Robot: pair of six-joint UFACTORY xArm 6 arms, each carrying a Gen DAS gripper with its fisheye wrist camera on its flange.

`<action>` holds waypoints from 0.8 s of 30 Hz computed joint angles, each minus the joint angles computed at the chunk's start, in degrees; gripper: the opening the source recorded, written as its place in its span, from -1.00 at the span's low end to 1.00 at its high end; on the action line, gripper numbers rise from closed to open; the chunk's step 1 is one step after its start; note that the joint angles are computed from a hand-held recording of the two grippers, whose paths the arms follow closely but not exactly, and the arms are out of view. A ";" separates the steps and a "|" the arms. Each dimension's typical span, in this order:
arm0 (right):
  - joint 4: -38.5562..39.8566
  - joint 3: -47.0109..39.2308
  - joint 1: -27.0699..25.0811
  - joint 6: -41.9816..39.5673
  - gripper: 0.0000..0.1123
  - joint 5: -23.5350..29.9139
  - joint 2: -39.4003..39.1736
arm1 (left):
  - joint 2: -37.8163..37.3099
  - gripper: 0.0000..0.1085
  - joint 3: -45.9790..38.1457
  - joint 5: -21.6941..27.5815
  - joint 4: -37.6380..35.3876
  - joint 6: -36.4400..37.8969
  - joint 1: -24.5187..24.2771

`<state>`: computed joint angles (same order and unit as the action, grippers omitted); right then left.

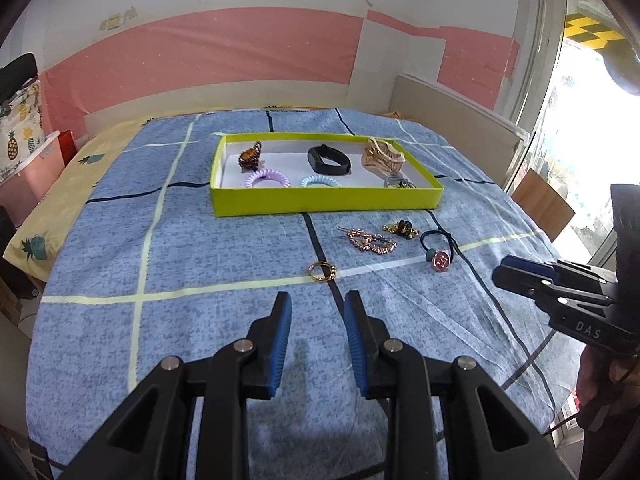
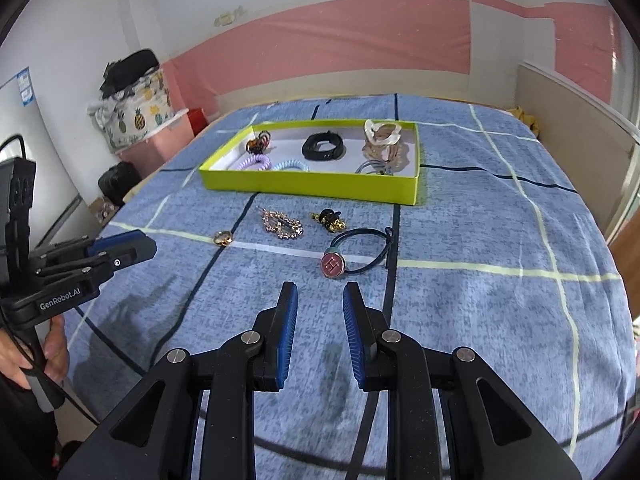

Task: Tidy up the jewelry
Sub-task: 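Grasp the gold ring with the left tool while the right tool grasps the pink-charm black hair tie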

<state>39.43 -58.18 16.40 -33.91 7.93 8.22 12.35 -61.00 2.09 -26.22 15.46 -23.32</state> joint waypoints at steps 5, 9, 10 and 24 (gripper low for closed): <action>-0.23 -3.94 -1.14 -1.53 -0.21 2.60 3.54 | 3.39 -0.47 -4.21 3.01 -0.60 1.29 0.13; -0.69 -6.53 -1.47 -2.26 -0.15 3.70 5.82 | 6.24 -0.45 -7.49 5.01 1.94 -0.47 0.62; -1.18 -7.24 -1.53 -2.30 -0.15 4.08 6.42 | 7.00 -0.45 -8.35 5.63 3.24 -1.63 0.83; -7.23 -15.23 -2.58 -3.58 -0.25 9.03 13.51 | 13.28 -0.46 -17.40 11.88 -0.97 7.81 1.02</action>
